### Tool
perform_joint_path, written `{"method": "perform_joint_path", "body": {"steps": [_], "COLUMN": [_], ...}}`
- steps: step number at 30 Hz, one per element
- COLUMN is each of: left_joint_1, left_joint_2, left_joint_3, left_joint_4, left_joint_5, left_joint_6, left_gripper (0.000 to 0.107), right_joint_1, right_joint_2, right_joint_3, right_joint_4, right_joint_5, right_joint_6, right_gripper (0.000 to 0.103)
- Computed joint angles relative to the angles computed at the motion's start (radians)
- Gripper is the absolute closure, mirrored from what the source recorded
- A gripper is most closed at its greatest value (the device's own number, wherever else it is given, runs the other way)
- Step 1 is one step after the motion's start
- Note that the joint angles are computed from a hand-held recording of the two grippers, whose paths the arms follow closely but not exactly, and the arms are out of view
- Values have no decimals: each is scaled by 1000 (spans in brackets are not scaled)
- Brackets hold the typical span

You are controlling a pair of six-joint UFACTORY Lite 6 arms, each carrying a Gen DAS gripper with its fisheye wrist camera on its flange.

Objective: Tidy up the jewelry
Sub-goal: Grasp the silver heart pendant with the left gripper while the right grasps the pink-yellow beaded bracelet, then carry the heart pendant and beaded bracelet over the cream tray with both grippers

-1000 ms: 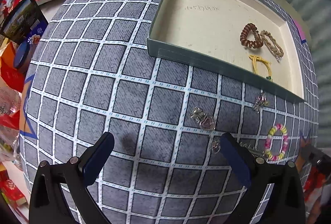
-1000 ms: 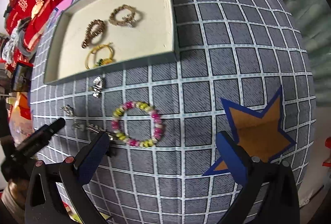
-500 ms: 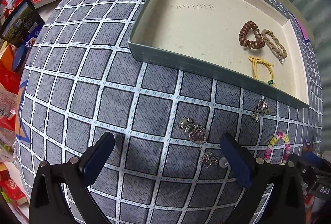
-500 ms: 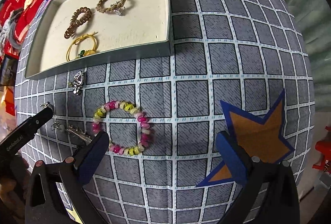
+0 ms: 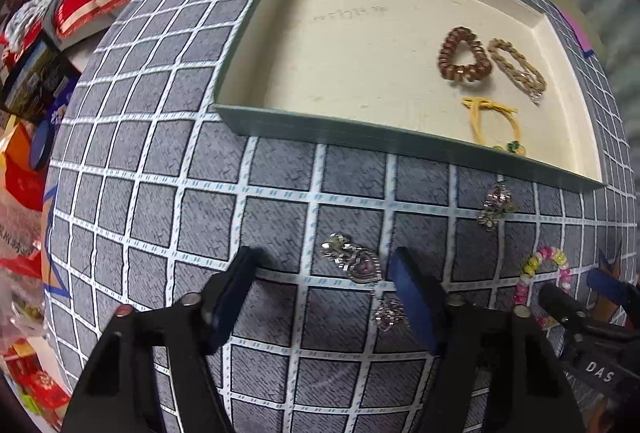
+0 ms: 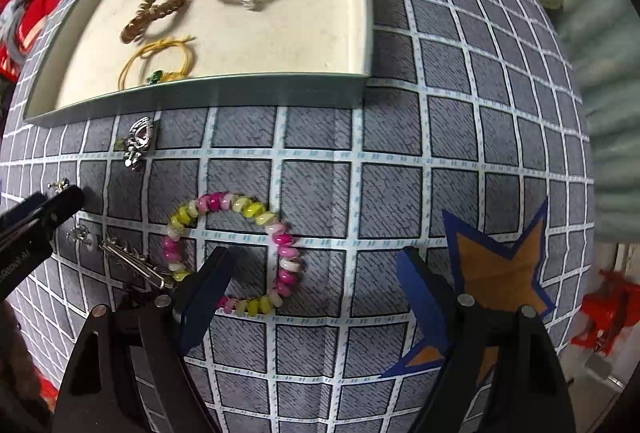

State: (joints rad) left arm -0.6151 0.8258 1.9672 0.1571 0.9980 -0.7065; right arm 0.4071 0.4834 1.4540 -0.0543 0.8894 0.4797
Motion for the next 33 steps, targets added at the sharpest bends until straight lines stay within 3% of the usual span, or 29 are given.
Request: {"method": "perform_joint_path", "body": {"steps": [7,9,12,20,27,33], "left_joint_1": [-42,-48,-41,-15,26,77], "left_joint_2": [93,92,61,-126,-344,-482], "left_joint_3": [214,225,183,-86,-349,-459], "left_joint_4": [-10,-8,-33,-74,-93,-124], "left_joint_5": [104,105,72,-72,-154,-179], "left_joint_6": [23,26,56,113,169,258], "left_gripper": [53,69,79,79,79,79], "right_joint_1": [54,68,87,95,95,95], "right_joint_2": [-7,-28,-23,-91,-209,-291], "right_joint_3": [-20,-15,13,4,-75,-76], "right_joint_4": [-10,-15,-22,1,34,61], "right_joint_5": [-29,-7,13,49,39,73], "right_joint_6": [25,33,36,76,81,83], "right_gripper": [43,56,93,93,93,93]}}
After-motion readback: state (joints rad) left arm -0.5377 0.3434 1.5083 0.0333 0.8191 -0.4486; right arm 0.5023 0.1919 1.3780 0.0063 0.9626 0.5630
